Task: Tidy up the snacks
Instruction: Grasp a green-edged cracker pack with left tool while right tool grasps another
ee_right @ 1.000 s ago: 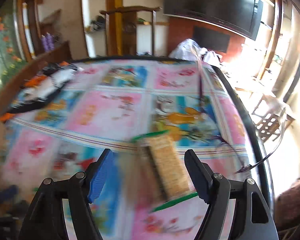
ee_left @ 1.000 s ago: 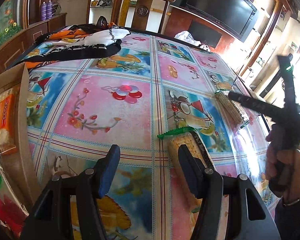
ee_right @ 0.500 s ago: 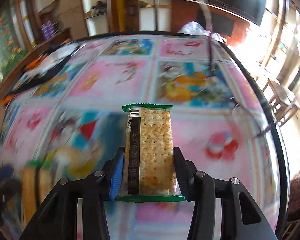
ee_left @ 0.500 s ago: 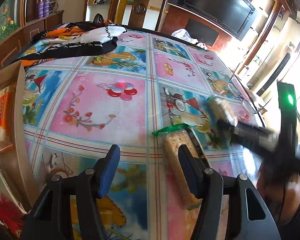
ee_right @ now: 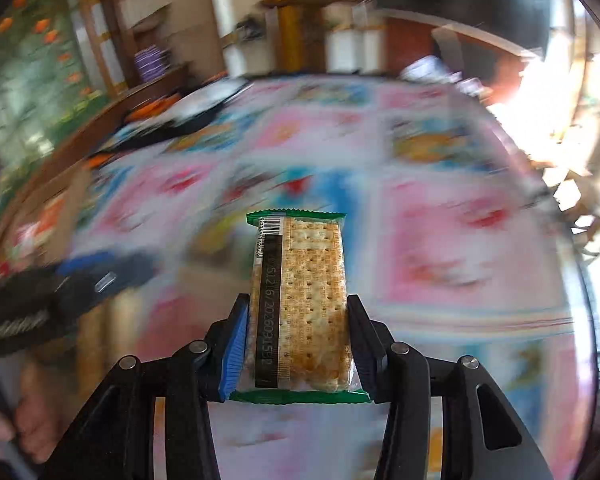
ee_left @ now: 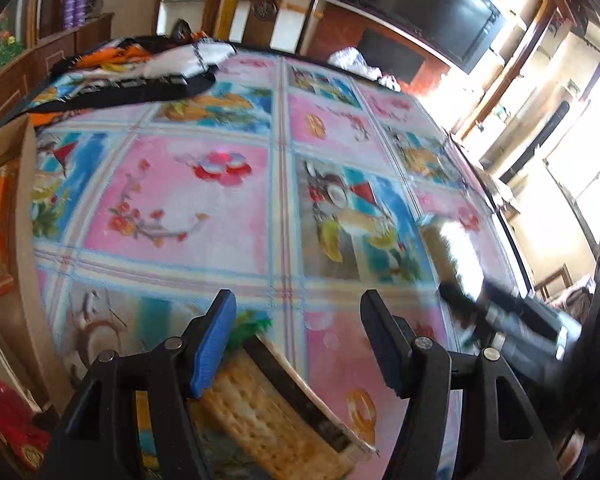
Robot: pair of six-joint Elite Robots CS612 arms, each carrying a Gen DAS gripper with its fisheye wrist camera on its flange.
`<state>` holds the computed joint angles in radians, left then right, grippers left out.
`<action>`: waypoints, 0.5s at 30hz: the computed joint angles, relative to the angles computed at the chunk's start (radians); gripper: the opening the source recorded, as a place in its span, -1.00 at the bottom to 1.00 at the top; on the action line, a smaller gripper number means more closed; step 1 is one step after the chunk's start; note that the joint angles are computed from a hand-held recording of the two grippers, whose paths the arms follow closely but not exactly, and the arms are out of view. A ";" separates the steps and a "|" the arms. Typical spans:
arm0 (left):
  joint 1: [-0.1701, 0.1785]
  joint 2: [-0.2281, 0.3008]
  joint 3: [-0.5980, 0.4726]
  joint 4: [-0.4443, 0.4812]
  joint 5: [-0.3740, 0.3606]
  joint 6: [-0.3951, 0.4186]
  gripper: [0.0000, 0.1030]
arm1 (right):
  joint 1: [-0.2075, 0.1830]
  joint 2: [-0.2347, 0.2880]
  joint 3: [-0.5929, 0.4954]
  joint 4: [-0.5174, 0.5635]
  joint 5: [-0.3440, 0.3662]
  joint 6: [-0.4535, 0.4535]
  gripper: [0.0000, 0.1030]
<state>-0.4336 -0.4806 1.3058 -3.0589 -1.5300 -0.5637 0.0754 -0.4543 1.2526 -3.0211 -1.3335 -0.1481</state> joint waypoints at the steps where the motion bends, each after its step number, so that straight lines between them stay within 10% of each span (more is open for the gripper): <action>1: -0.003 -0.005 0.006 0.009 0.009 -0.001 0.24 | -0.005 0.002 0.000 -0.020 -0.013 0.016 -0.04; 15: -0.052 -0.099 0.193 -0.090 0.081 -0.069 0.42 | -0.027 -0.005 0.019 -0.071 0.070 0.060 -0.04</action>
